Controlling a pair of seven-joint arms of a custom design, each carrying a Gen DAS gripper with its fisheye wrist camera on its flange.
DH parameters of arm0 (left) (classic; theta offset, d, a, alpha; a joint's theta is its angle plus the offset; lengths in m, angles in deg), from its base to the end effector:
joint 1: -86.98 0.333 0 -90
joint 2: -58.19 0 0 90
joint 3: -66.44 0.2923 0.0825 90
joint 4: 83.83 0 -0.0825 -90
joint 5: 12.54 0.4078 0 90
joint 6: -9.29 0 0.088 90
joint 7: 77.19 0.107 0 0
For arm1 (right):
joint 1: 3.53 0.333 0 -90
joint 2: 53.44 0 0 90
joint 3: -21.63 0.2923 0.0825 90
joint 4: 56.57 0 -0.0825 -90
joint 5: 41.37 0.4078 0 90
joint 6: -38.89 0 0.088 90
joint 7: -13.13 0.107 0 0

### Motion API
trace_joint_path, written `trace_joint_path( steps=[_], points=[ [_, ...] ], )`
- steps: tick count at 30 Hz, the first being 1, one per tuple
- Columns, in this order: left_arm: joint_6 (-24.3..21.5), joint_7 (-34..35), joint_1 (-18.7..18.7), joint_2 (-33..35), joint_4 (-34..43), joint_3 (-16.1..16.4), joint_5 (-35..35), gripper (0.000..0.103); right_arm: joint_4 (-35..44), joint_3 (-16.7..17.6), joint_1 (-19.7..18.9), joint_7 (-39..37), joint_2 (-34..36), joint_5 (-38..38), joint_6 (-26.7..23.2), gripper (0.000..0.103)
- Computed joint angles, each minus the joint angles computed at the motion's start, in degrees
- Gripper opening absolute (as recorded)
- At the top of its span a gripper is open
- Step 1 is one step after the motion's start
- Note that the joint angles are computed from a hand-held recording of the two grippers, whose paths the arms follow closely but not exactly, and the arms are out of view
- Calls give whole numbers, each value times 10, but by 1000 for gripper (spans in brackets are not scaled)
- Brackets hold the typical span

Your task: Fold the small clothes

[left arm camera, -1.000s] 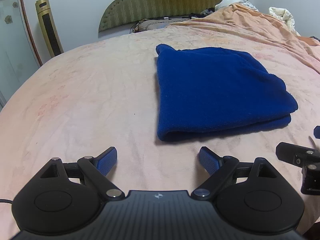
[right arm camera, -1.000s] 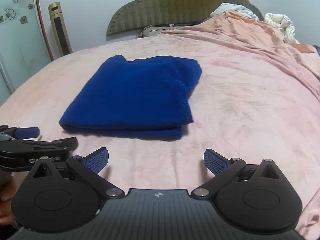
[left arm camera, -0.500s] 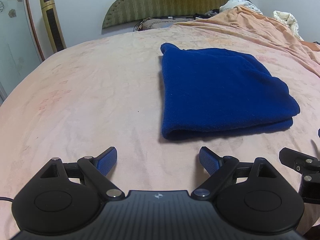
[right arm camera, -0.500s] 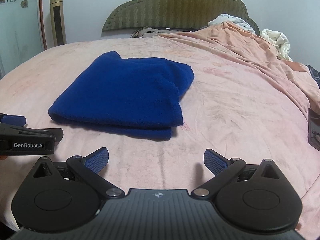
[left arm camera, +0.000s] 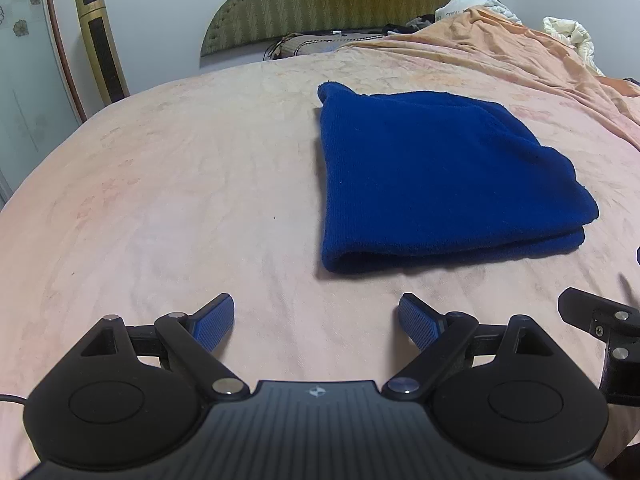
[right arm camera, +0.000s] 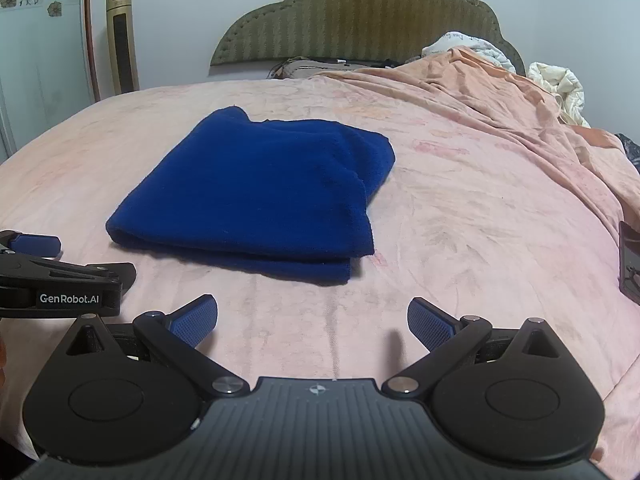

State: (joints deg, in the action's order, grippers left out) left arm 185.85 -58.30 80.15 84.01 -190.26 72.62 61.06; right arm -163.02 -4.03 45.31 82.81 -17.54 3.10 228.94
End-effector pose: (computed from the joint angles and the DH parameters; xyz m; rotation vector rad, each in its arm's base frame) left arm 0.6556 -0.0905 0.2866 -1.6522 1.7551 -0.6426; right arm 0.6374 0.2303 0.2773 -1.7712 1.5582 -0.7775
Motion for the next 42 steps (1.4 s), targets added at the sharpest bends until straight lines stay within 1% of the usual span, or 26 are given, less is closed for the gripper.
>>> trace_joint_path(
  steps=[3,7,17,20,25,33,42],
  points=[
    [-5,-20,-7,-1,1,7,17,90,-2,0,2,-3,-2,-1,1,102],
    [-7,-5,4,-3,-3,-6,0,90,-2,-2,4,-5,-2,1,2,102],
    [-1,3,4,-6,-7,-3,-6,90,-4,-2,5,-11,-4,7,4,102],
    [-3,6,4,-5,-6,-4,-12,90,-7,4,0,-17,-9,8,7,102],
    [-6,-12,-3,-7,-7,2,2,90,-5,4,1,-22,-7,16,6,102],
    [-7,7,8,-10,-12,-9,-14,90,-12,9,-2,-27,-14,21,8,103],
    [-10,16,5,-9,-12,-8,-22,90,-13,11,-4,-32,-15,26,9,102]
  ],
)
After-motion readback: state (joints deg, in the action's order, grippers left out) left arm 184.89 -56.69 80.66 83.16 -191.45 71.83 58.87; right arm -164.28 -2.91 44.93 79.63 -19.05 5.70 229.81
